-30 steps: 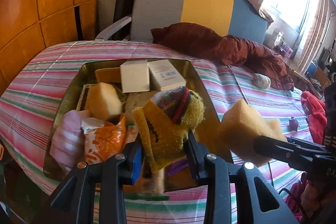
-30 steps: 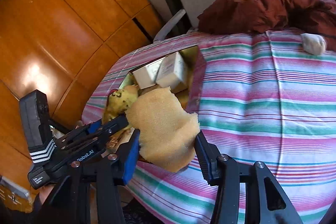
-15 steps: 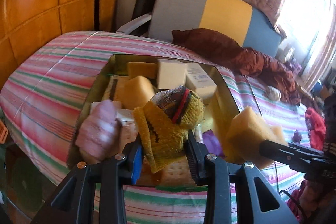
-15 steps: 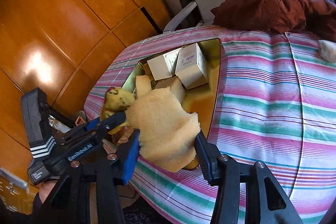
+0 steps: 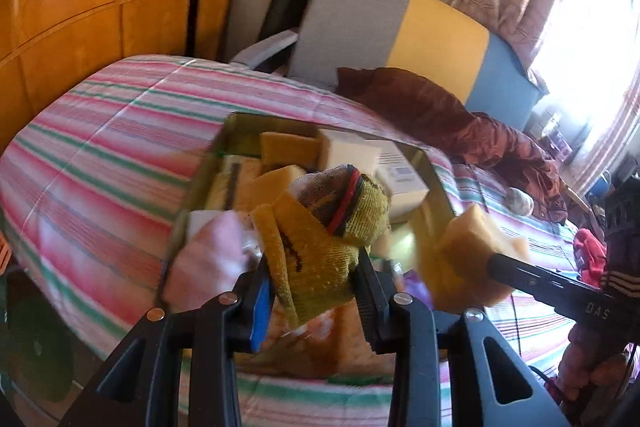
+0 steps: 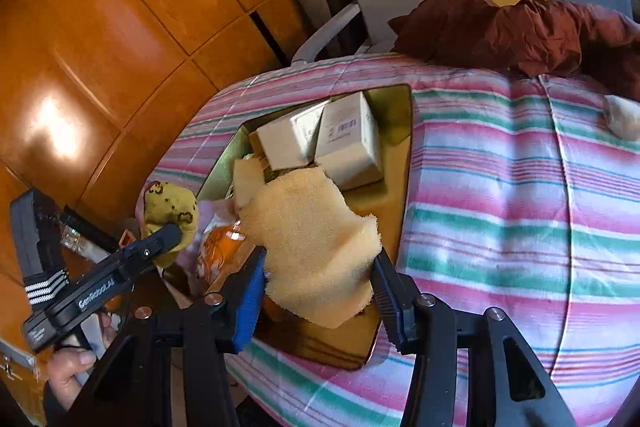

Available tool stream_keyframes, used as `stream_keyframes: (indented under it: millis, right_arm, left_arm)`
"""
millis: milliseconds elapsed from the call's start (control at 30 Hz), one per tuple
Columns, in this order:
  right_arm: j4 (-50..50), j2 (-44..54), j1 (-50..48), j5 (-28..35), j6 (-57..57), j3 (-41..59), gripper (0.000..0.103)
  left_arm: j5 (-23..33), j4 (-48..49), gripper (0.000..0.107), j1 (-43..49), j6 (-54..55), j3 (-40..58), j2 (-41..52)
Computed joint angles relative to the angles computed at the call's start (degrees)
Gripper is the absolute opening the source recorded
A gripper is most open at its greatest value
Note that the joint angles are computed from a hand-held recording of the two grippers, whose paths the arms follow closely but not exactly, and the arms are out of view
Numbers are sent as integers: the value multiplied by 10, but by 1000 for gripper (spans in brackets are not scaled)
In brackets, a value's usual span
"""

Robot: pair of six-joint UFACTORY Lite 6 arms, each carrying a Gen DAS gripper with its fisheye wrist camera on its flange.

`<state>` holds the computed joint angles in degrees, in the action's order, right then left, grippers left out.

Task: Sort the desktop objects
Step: 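Carry the hat and sponge over the gold tray and release both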

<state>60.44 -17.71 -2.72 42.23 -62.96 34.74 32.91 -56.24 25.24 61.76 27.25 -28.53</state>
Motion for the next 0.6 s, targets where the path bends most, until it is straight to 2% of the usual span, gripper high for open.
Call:
stream_keyframes:
  millis: [267, 400, 600]
  right_arm:
    - [-1, 44, 39, -54, 28, 46, 56]
    - [-3, 65, 62, -89, 36, 50, 58]
    - [11, 83, 56, -92, 17, 39, 62]
  left_arm:
    - [-100, -61, 38, -128, -6, 76, 137]
    - [-90, -90, 44, -134, 16, 91, 181]
    - [-62, -123, 45, -114, 59, 66, 169]
